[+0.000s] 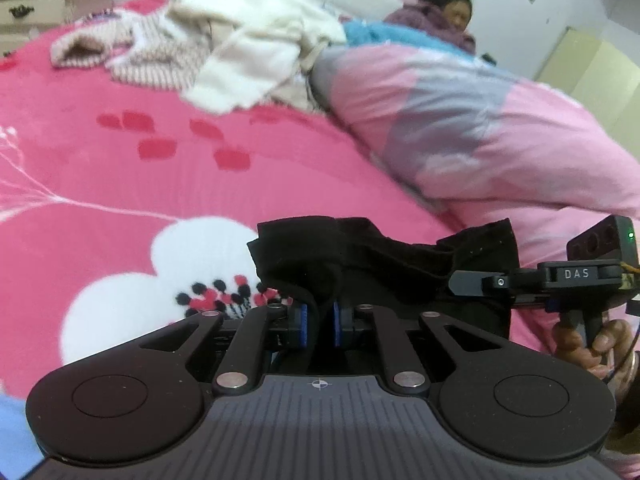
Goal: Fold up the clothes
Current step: 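Carry the black bundle with both grippers over to the folded clothes stack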
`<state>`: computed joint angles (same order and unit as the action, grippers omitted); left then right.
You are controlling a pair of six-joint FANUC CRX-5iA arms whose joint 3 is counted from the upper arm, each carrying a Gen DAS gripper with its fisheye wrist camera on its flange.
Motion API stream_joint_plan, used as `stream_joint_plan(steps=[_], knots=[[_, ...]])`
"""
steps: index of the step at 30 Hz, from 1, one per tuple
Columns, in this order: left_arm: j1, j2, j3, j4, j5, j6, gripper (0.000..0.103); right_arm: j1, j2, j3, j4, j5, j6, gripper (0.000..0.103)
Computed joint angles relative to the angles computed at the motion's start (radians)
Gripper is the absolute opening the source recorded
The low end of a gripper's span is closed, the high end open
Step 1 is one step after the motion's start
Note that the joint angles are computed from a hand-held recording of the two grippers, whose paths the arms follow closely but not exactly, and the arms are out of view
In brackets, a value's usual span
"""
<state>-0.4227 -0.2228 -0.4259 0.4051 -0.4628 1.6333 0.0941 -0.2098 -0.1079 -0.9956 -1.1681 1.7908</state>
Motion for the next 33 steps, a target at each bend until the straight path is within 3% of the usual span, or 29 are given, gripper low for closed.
stream_joint_plan(steps=[6, 10, 16, 20, 25, 28, 33], knots=[[-0.019, -0.151, 0.014, -0.255, -0.064, 0.223, 0.009, 0.056, -0.019, 0.053, -0.021, -0.018, 0.061, 0.018], [-0.072, -0.239, 0.063, -0.49, -0.169, 0.431, 0.009, 0.138, 0.021, 0.129, -0.012, -0.038, 0.092, 0.018], [-0.185, -0.327, 0.13, -0.801, -0.354, 0.778, 0.009, 0.288, 0.177, 0.342, 0.025, -0.118, 0.126, 0.018], [-0.304, -0.36, 0.173, -1.006, -0.529, 1.003, 0.009, 0.411, 0.33, 0.538, 0.069, -0.183, 0.112, 0.018], [-0.408, -0.389, 0.2, -1.154, -0.736, 1.187, 0.009, 0.565, 0.528, 0.774, 0.144, -0.261, 0.069, 0.018], [-0.438, -0.404, 0.207, -1.192, -0.838, 1.25, 0.009, 0.632, 0.594, 0.846, 0.161, -0.282, 0.066, 0.018], [-0.422, -0.453, 0.203, -1.187, -0.936, 1.3, 0.008, 0.702, 0.66, 0.922, 0.164, -0.291, 0.07, 0.018]])
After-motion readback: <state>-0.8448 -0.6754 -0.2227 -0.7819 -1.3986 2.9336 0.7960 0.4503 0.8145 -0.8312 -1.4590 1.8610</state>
